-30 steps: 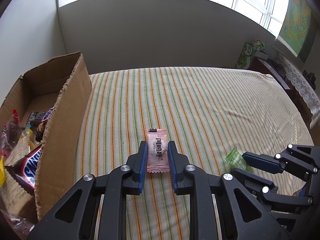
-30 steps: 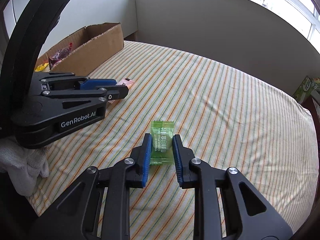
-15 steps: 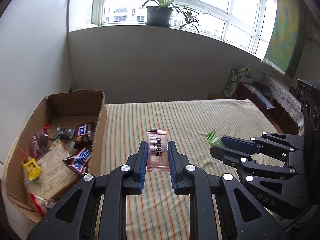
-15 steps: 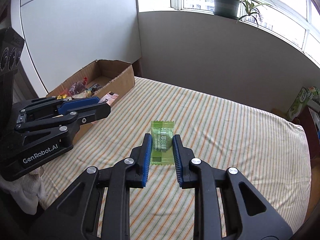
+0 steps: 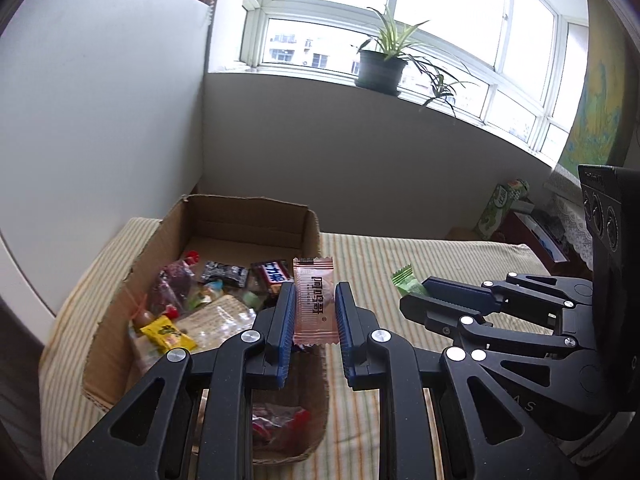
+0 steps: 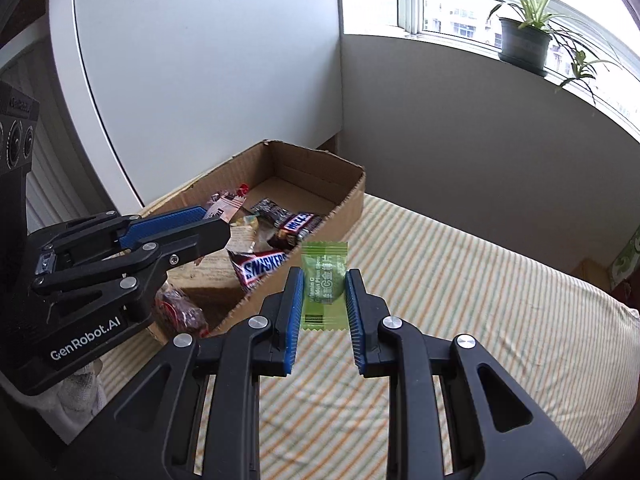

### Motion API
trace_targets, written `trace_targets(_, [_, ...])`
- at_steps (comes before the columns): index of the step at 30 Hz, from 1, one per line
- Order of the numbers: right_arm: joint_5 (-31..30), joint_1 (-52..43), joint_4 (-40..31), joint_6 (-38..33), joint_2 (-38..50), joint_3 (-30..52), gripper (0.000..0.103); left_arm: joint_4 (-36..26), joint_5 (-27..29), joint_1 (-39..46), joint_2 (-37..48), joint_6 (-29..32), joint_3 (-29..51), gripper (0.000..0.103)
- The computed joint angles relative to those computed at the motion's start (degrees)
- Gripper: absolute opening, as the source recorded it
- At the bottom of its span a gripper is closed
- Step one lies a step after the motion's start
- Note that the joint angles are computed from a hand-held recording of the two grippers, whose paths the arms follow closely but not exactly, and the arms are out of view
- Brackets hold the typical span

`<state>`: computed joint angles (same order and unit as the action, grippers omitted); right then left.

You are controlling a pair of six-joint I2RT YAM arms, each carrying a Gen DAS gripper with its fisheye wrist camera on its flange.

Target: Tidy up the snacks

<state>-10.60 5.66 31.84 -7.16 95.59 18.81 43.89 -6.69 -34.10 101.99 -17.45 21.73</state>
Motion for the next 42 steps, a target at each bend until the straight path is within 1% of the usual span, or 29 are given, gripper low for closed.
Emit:
trace_targets(6, [1.6, 5.3, -0.1, 2.3, 6.9, 6.1, 0.022, 1.8, 3.0, 6.7, 0.1, 1.5, -1.6, 0.018])
trace_targets(12, [1.1, 6.6, -1.4, 3.2, 13.2, 12.3, 0.022, 3.3, 5.9, 12.5, 1.4, 2.8, -2.4, 0.018])
trace_targets(16, [0.1, 7.2, -2.7, 4.4, 15.5, 15.7, 0.022, 3.5, 7.1, 15.0, 2.7, 3.4, -2.1, 0.018])
trace_targets(22, [0.9, 8.8, -3.0, 5.3, 17.9, 18.2, 0.024, 4.1, 8.3, 17.2, 3.6, 3.8, -2.8, 0.019])
trace_targets(23, [1.1, 8.9, -3.0, 5.4, 18.0, 18.4, 0.025, 4.0, 8.2, 17.2, 3.7, 3.8, -2.7, 0.019])
trace_targets(25, [2.0, 9.1, -2.5, 5.7, 18.1, 18.2, 0.04, 4.0, 8.2, 17.4, 3.8, 3.7, -2.7, 0.024])
trace_targets(26, [2.5, 9.1, -1.7, 5.9, 17.9, 17.7, 0.055, 3.7, 8.2, 17.5, 3.9, 3.6, -2.4, 0.033])
trace_targets(27, [2.8, 9.0, -1.0, 6.1, 17.7, 17.3, 0.061, 3.7, 8.2, 17.7, 3.8, 3.6, -2.5, 0.038])
trace_targets(28, [2.9, 8.8, -0.9, 6.1, 17.4, 17.1, 0.062, 3.9, 8.0, 17.7, 3.7, 3.5, -2.7, 0.043])
trace_targets(31, [3.0, 8.2, -0.7, 6.1, 16.3, 16.3, 0.062, 3.9, 7.9, 17.8, 3.1, 3.5, -3.1, 0.043])
trace_targets(35, [3.2, 7.2, 0.0, 5.9, 15.3, 15.1, 0.072, 4.1, 7.1, 17.3, 2.6, 3.6, -3.6, 0.043])
trace_targets(39, [2.6, 6.0, -0.1, 6.0, 13.9, 13.7, 0.072, 4.2, 5.7, 15.9, 1.3, 3.6, -4.5, 0.044])
trace_targets(40, [2.8, 5.9, -0.1, 5.9, 13.6, 13.3, 0.073, 4.2, 5.1, 15.5, 0.8, 3.5, -4.9, 0.045])
trace_targets(42, [3.4, 5.8, 0.6, 5.8, 12.7, 12.1, 0.083, 4.4, 3.9, 14.5, -0.1, 3.2, -5.5, 0.058])
